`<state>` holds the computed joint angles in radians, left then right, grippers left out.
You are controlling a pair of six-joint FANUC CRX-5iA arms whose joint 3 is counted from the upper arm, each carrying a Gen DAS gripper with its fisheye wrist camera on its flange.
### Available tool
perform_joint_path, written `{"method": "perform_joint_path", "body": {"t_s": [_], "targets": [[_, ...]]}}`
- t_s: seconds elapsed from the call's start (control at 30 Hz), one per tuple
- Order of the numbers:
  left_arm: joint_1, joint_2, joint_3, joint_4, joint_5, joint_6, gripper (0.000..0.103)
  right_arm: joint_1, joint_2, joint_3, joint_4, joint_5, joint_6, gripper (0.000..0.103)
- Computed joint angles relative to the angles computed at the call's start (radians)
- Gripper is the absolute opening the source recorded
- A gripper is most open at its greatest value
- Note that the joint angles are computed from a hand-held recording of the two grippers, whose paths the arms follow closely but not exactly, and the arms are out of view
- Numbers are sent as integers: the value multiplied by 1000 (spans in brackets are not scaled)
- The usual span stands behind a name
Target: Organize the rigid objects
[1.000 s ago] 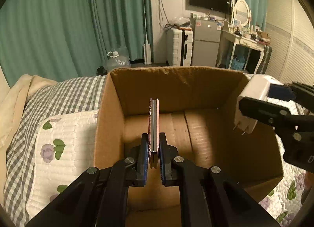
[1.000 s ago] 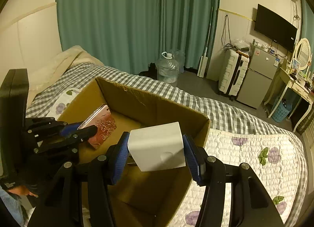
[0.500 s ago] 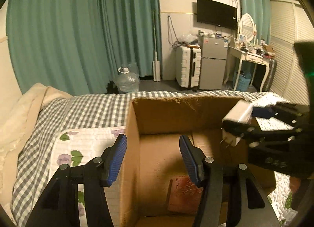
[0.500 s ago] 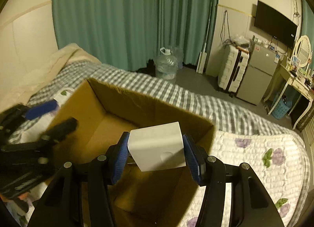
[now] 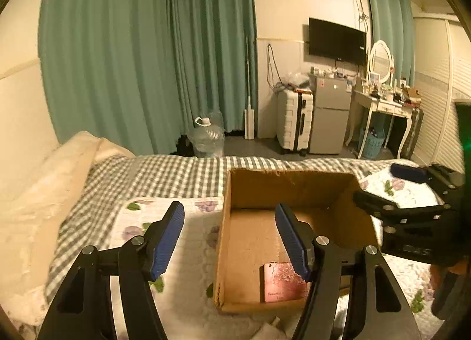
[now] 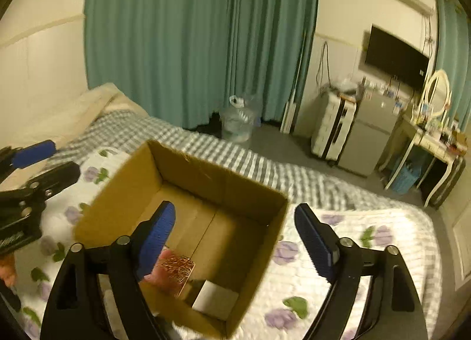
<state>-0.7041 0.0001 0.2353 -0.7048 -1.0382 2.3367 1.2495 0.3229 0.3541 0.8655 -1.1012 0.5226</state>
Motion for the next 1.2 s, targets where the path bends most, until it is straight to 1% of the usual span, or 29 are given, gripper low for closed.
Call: {"method": "perform_joint_path", "body": {"t_s": [0.07,0.13,0.33,0.43,0.53,0.6,0.63,0.7,0.77,0.83,0.9,0.93,1.0,1.1,1.2], "targets": [[-28,-27,3,-19,-37,2,68,34,-45,-38,42,-14,-30,89],[-61,-47,7,-55,-77,16,69,76,-88,-63,56,-27,-37,90],[-156,-121,-22,-107,-200,64,69,193,-146,-105,56,-86,-12,91],[-210,-167,-78,-134,-263,120,69,241,-166,-149,25,-85,-21,91],[-229,-178,-123,-125,-295,155,69,266,-173,-199,-44,-41,-18,91],[-235,-192,-184,-117,-282,182,69,277,-158,-222,-88,-4,-33,91],[-238,-195,-209,-117,-278,205,69,274,-146,-230,-127,35,-32,91],[-222,-202,-251,-93,-261,225,69,270,-117,-221,-191,77,-4,91],[-177,-207,-289,-37,-224,209,69,265,-61,-182,-241,83,70,90],[-154,-220,-319,-8,-207,197,69,262,-7,-132,-293,71,160,84],[-151,-228,-334,-16,-216,213,69,250,29,-88,-369,72,228,67],[-143,-231,-340,-10,-215,214,69,241,47,-66,-399,72,255,64],[-124,-249,-363,6,-198,219,69,235,76,-41,-412,60,278,56],[-101,-262,-389,26,-193,228,69,221,105,-18,-428,60,309,53],[-79,-270,-402,47,-191,230,69,210,124,-8,-444,69,316,53]]}}
